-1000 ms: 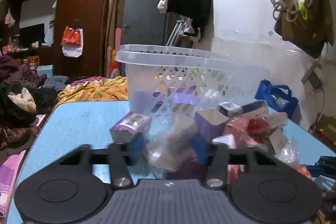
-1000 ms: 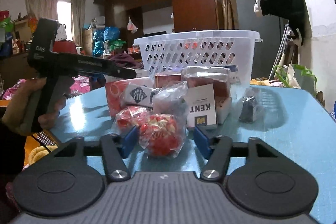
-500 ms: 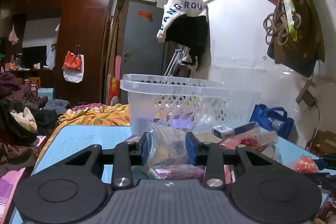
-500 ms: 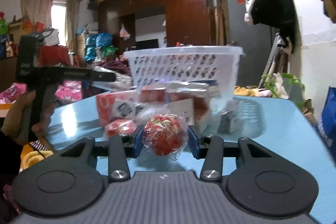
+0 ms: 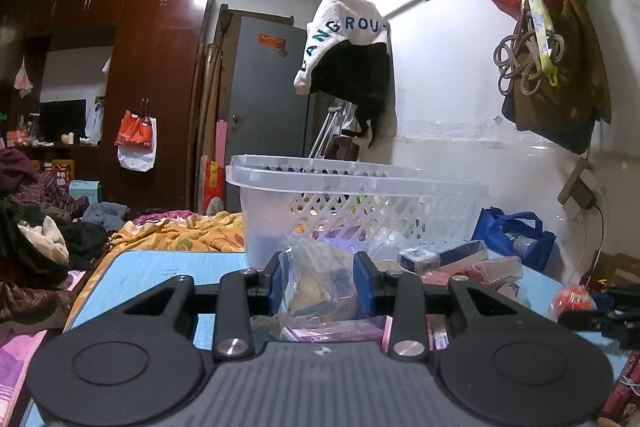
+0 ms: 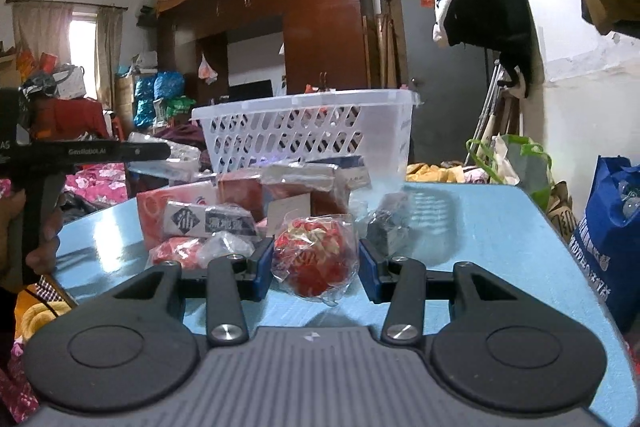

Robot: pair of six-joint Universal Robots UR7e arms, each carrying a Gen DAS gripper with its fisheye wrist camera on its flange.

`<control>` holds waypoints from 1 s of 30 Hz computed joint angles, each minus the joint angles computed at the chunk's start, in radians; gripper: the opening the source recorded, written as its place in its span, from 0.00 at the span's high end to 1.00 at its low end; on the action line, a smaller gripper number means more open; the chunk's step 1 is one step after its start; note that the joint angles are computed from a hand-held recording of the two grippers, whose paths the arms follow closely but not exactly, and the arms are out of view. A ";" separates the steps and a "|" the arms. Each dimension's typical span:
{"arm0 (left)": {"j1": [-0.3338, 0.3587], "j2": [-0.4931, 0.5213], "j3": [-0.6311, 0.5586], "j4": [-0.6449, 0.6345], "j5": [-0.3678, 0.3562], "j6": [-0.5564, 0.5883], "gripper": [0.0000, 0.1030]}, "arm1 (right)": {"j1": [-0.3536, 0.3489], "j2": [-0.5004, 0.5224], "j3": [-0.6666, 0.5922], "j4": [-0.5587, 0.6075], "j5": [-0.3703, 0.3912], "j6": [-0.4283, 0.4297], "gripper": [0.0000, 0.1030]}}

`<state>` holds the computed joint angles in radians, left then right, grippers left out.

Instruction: Organize objects

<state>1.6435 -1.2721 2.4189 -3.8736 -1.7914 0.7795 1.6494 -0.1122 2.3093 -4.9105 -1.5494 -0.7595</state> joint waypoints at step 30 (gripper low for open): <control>0.005 -0.045 0.002 0.003 -0.055 -0.014 0.61 | 0.062 -0.110 -0.023 0.028 0.011 0.046 0.54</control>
<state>1.6482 -1.3174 2.4209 -3.8707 -1.8469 0.7654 1.7111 -0.2220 2.2867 -4.8823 -1.5385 -0.7134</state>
